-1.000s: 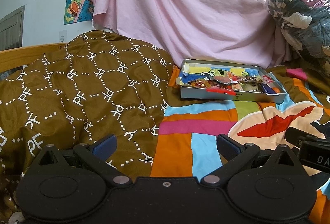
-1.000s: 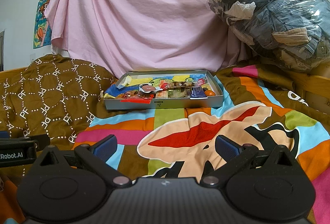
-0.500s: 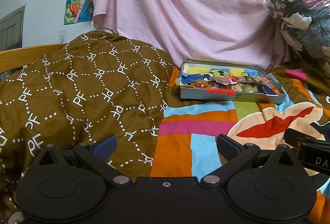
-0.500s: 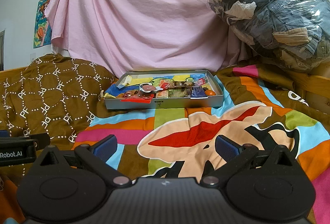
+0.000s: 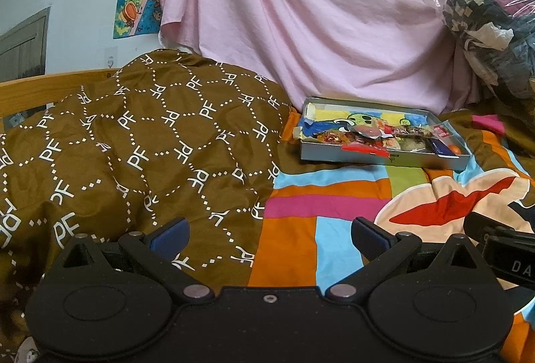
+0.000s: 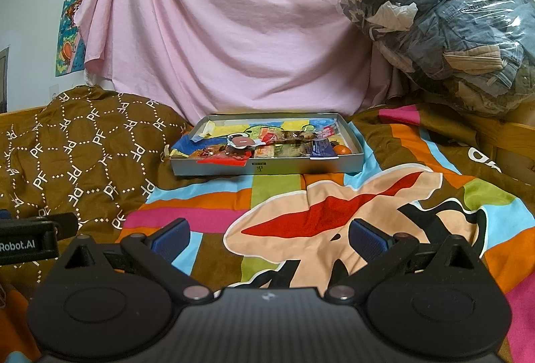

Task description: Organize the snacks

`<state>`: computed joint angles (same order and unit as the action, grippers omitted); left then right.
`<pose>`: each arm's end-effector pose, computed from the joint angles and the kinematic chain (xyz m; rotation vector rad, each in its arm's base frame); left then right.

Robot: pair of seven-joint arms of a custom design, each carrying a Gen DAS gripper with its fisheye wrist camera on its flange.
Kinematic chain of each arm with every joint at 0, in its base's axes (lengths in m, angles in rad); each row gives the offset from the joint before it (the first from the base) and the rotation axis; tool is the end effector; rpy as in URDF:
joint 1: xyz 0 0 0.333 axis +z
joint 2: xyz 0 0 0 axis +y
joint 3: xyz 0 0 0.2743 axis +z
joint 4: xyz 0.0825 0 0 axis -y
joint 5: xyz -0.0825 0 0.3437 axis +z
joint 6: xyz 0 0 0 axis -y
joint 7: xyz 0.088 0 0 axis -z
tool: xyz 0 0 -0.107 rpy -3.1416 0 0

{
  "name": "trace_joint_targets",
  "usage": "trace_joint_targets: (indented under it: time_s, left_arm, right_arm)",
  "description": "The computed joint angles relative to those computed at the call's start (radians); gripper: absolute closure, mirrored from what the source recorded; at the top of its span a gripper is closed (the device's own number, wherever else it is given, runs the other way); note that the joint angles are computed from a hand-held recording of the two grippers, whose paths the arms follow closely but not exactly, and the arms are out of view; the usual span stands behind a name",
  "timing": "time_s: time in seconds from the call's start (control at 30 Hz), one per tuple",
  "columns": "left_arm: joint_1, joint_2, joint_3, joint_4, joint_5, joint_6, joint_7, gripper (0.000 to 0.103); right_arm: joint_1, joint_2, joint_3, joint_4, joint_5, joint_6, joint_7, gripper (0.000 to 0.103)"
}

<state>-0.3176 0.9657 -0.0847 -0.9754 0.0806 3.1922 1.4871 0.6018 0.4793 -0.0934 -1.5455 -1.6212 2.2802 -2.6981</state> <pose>0.7016 -0.2700 0.4249 -1.2586 1.7342 -1.3232 0.5902 0.3131 0.4051 -1.0952 1.6894 -1.3239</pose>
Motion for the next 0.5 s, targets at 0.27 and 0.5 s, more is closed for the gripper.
trace_joint_targets:
  time_s: [0.27, 0.5]
  left_arm:
    - [0.019, 0.001, -0.034, 0.000, 0.004, -0.003, 0.027, 0.001]
    - [0.019, -0.004, -0.036, -0.009, -0.002, 0.000, 0.035, 0.001]
  right_arm:
    - [0.001, 0.002, -0.001, 0.003, 0.004, 0.001, -0.005, 0.000]
    - [0.001, 0.001, -0.001, 0.001, 0.005, 0.002, -0.005, 0.000]
